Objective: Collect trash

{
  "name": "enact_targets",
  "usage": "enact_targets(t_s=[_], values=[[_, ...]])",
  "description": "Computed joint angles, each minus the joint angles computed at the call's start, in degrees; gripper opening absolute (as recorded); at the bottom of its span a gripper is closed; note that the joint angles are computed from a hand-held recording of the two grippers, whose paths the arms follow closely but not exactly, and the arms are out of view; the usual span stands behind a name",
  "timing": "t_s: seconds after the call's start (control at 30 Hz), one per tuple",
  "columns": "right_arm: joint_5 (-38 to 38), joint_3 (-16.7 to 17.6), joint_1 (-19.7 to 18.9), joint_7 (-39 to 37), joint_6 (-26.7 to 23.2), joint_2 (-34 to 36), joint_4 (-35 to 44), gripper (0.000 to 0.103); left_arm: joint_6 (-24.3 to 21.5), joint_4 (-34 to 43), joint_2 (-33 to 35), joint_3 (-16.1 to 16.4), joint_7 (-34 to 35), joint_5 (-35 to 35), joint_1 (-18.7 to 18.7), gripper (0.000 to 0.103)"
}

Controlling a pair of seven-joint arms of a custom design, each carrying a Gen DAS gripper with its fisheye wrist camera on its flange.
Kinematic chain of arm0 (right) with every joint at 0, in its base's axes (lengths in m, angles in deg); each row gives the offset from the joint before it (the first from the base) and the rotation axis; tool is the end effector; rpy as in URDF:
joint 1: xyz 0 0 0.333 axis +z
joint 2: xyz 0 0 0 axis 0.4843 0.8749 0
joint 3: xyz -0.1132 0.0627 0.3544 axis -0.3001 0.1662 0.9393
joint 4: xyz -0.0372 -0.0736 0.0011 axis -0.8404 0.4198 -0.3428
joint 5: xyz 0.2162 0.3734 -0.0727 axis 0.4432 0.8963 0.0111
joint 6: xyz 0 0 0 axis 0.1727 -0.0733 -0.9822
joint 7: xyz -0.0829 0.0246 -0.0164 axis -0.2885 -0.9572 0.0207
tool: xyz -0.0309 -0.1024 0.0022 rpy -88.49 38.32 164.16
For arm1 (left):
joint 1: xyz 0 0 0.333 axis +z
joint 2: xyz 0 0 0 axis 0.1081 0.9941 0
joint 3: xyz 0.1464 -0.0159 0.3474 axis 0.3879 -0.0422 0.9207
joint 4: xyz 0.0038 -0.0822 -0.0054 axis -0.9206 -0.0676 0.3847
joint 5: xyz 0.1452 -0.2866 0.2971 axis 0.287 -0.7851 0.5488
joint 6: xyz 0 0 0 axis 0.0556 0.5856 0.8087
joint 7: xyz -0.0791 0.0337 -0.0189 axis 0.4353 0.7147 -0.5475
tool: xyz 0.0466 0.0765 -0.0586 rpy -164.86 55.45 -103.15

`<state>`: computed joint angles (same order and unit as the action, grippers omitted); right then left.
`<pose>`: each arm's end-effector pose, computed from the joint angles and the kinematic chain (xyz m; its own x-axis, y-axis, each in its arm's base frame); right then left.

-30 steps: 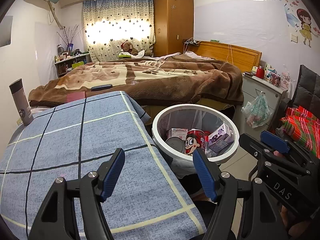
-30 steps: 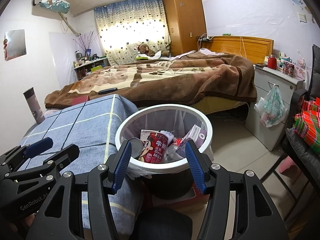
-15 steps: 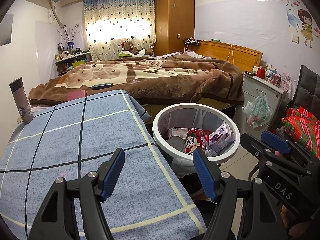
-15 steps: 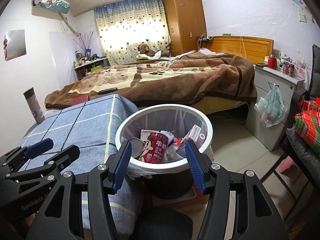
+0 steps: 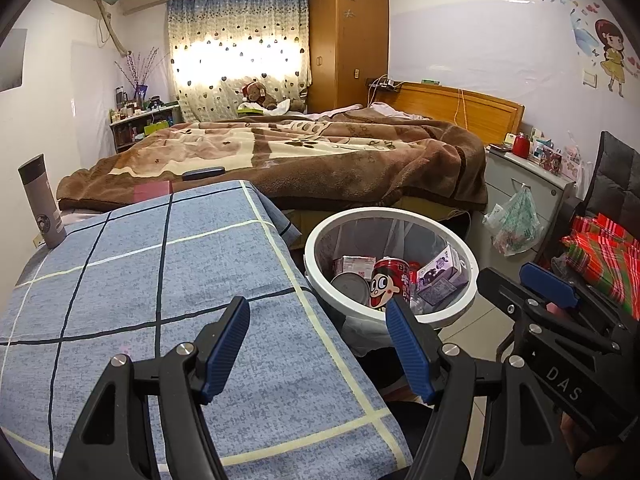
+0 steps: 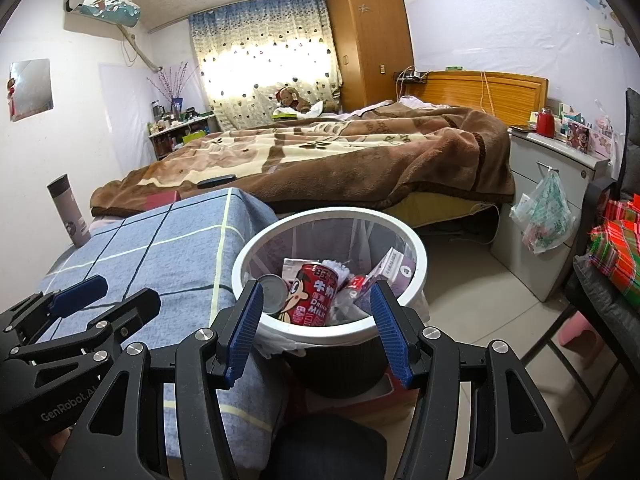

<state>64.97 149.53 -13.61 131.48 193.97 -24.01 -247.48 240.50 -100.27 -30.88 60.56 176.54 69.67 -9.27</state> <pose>0.3928 0.1770 0.4207 -0.3429 -0.9313 -0.1232 -0.4588 0.2804 -0.8432 0.4134 -0.2783 0.4405 -0.4973 -0.8674 0.0165 -0.4957 0.2685 -0.8260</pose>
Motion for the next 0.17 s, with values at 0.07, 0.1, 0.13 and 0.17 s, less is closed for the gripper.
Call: enact_targets(t_s=[0.07, 0.1, 0.13, 0.17], values=[[0.05, 0.08, -0.07, 0.02, 0.00, -0.05, 0.00, 0.057, 0.06, 0.03, 0.09, -0.64, 0.52, -0.81, 0.50, 0.072], [0.06, 0.05, -0.03, 0.01, 0.06, -0.02, -0.04, 0.057, 0.10, 0.08, 0.15, -1.57, 1.45, -1.91, 1.15, 0.072], [0.08, 0.06, -0.03, -0.01, 0.06, -0.02, -0.04, 0.057, 0.09, 0.12, 0.18, -1.66, 1.66, -2.19, 1.13, 0.072], [0.06, 0.06, -0.03, -0.07, -0.02, 0.07, 0.02, 0.057, 0.18, 0.11, 0.24, -1.64, 1.75, -2.39, 1.07, 0.072]])
